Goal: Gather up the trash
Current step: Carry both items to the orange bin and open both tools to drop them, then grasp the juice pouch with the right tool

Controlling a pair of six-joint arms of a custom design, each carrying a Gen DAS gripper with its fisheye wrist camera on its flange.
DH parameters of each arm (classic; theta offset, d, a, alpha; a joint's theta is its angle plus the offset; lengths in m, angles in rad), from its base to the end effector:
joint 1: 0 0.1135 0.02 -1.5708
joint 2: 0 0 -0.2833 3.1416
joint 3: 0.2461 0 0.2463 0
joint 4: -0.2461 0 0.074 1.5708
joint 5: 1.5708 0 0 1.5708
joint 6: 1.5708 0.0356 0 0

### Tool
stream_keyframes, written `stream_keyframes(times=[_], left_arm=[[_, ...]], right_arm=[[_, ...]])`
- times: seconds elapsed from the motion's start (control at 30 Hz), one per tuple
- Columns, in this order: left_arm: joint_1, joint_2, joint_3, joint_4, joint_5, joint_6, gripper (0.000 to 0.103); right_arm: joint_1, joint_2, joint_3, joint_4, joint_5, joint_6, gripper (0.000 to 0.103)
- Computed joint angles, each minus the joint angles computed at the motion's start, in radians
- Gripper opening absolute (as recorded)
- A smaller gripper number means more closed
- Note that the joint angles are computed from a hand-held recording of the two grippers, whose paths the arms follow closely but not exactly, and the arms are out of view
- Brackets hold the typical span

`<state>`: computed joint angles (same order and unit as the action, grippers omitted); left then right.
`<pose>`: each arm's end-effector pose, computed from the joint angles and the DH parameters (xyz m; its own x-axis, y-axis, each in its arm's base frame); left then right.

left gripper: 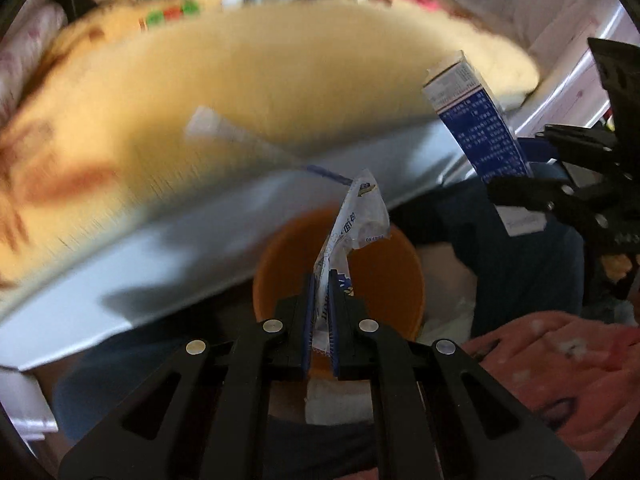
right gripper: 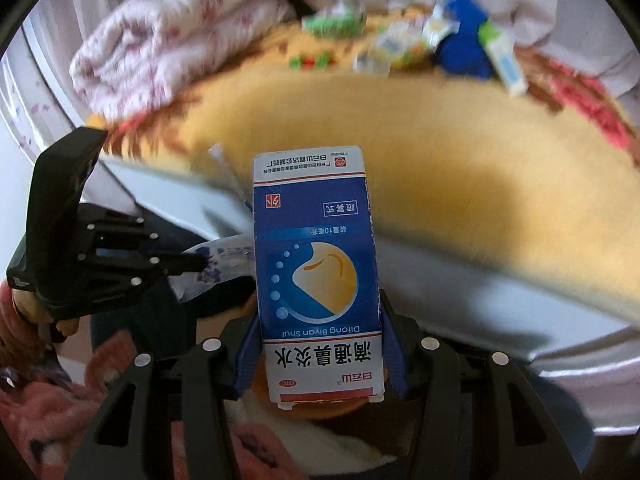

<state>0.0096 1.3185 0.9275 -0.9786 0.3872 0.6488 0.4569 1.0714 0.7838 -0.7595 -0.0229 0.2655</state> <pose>0.2145 -0.0114 0.2475 -0.7405 0.5524 -0.3828 0.6451 0.7440 -0.1741 0.1659 0.0824 0.2571 -0.8683 -0.1346 -0.4774 -0.2316 0.9611 0.1504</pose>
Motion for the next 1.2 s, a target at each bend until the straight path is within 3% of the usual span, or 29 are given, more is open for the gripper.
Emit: stream_keyframes(times=[0.33, 0.4, 0.43, 0.47, 0.5, 0.63, 0.87, 1.2], left_arm=[[-0.103, 0.191, -0.102, 0.139, -0.122, -0.118, 0.008], [-0.112, 0.213, -0.100, 0.152, -0.140, -0.148, 0.030], [-0.113, 0.215, -0.098, 0.153, -0.148, -0.164, 0.059], [-0.111, 0.205, -0.100, 0.166, -0.148, -0.178, 0.074], [-0.109, 0.187, -0.109, 0.172, -0.145, -0.178, 0.074], [-0.115, 0.176, -0.095, 0.162, -0.150, -0.181, 0.074], [-0.131, 0.182, -0.098, 0.176, -0.154, -0.216, 0.074], [-0.078, 0.114, -0.075, 0.145, -0.125, -0.160, 0.074]], right_arm=[[-0.034, 0.225, -0.125, 0.151, -0.083, 0.028, 0.053], [-0.043, 0.253, -0.132, 0.173, -0.078, 0.035, 0.063], [-0.042, 0.257, -0.135, 0.179, -0.064, 0.040, 0.069], [-0.042, 0.257, -0.135, 0.180, -0.054, 0.041, 0.073], [-0.042, 0.253, -0.137, 0.183, -0.048, 0.042, 0.079], [-0.056, 0.237, -0.131, 0.171, -0.049, 0.040, 0.080], [-0.110, 0.186, -0.127, 0.118, -0.057, -0.003, 0.081], [-0.054, 0.141, -0.116, 0.118, -0.014, 0.037, 0.081]])
